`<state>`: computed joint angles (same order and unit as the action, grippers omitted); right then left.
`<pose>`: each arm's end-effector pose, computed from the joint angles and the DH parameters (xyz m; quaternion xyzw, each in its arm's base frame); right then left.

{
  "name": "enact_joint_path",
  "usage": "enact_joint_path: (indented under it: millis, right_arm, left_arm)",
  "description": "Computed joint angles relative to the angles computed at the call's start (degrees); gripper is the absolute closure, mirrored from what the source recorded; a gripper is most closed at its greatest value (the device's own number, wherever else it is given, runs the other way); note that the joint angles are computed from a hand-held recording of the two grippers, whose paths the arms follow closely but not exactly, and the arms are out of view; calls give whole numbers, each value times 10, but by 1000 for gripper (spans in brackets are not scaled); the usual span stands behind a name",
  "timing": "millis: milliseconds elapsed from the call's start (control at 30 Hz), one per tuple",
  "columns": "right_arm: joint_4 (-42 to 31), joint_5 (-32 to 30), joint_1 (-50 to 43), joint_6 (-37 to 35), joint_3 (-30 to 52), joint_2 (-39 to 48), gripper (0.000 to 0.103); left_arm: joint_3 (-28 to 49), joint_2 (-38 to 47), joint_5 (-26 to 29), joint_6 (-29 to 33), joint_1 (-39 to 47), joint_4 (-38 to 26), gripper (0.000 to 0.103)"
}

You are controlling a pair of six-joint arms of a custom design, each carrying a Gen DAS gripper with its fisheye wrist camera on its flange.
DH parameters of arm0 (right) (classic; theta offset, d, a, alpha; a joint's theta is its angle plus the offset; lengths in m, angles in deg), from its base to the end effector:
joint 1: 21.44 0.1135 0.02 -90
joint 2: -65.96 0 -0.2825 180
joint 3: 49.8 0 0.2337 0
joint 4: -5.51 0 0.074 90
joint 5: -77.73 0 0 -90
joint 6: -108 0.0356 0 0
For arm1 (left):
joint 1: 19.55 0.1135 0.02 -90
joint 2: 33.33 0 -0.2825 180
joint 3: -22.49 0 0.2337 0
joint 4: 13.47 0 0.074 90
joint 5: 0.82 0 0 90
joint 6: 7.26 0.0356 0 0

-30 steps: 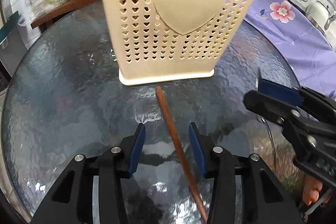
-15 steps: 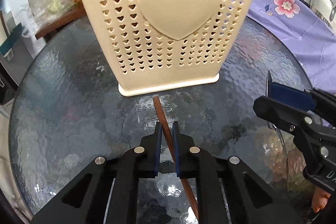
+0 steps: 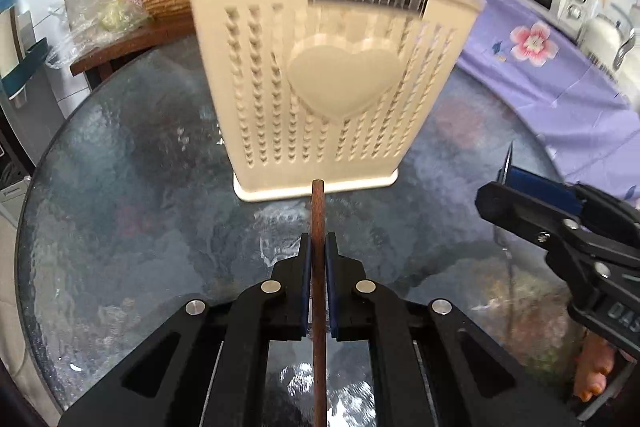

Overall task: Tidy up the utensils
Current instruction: 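Lift the spoon and chopstick upright and carry them toward the cream holder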

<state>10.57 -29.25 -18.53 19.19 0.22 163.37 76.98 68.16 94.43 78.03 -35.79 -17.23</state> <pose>0.2936 0.0253 0.1489 -0.0732 0.9037 0.1493 0.3946 0.2918 -0.0884 0.1347 0.1098 0.9346 -0.1034 0.3220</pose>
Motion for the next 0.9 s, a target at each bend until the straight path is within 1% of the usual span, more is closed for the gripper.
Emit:
enact_joint_path:
  millis: [267,467,633,900]
  right_arm:
    - [-39,-13,-2,-7,-9,-87,65]
    - [-63,-6,9,-11,-15,-122,65]
    - [-81,-5,15,-8,-14,-142,65]
    - [-127,-17,14,-8,-3,-181,65]
  left_arm:
    - [-48,-126,49,12,40,-17,96]
    - [-74,-200,63,15,47,-30,96]
    - [-82,-239,67,14,46,-37,96]
    - [-88,-299,94,25,71,-57,97]
